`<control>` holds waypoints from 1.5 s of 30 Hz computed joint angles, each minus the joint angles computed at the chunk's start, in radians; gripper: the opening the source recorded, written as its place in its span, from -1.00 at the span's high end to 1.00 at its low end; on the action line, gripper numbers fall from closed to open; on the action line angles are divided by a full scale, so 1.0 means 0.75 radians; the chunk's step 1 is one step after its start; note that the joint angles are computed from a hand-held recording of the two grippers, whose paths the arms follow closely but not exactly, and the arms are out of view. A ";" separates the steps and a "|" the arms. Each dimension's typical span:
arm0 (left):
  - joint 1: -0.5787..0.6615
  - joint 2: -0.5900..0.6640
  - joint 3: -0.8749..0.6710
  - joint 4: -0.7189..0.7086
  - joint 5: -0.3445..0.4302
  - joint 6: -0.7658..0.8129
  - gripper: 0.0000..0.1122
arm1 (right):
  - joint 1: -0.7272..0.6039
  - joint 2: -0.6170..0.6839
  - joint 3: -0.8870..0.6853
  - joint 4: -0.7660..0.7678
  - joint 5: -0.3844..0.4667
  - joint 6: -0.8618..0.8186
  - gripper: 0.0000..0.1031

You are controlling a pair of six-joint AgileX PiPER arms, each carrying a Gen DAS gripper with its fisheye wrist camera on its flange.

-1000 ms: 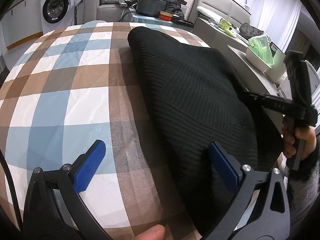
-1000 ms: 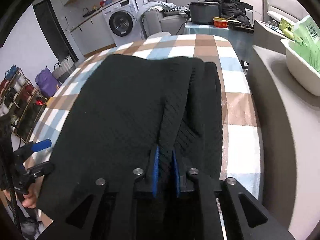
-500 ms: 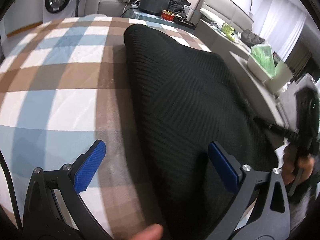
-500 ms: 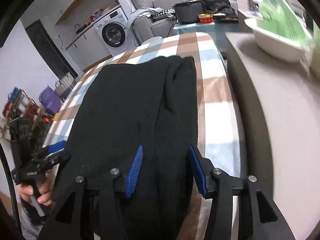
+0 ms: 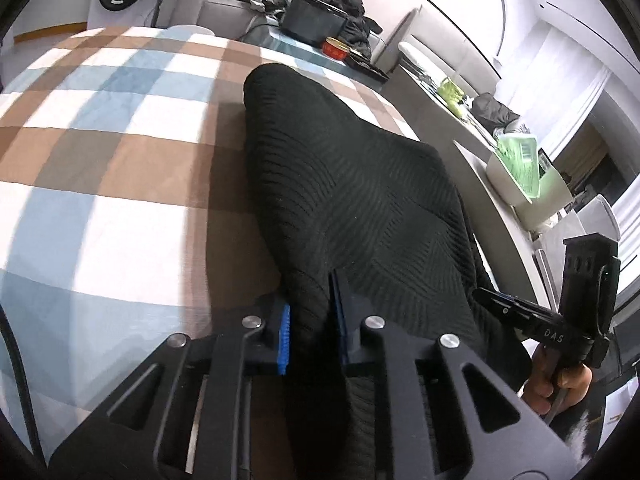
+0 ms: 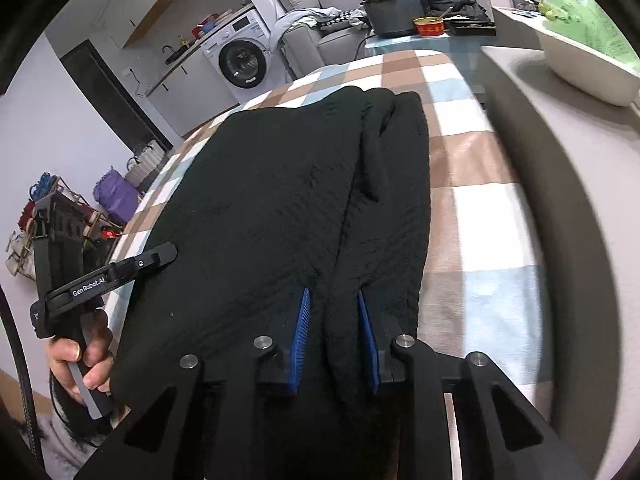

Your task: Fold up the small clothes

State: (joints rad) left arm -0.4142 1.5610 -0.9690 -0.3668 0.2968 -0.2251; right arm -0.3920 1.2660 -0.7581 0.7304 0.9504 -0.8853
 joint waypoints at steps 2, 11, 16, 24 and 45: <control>0.036 -0.043 0.045 0.001 0.003 0.011 0.75 | 0.098 -0.010 0.016 0.000 -0.044 0.049 0.53; 0.421 -0.293 0.250 -0.200 0.157 0.348 0.74 | 0.589 0.053 -0.023 -0.052 -0.234 0.334 0.49; 0.451 -0.418 0.279 -0.044 0.195 0.234 0.74 | 0.448 -0.123 0.003 -0.069 -0.076 0.333 0.35; 0.212 -0.603 0.348 0.263 0.211 -0.092 -0.10 | 0.262 -0.295 0.169 0.118 0.224 0.093 0.31; -0.266 -0.642 0.357 0.958 0.350 -0.910 -0.25 | 0.606 -0.342 0.151 -0.176 -0.159 0.437 0.72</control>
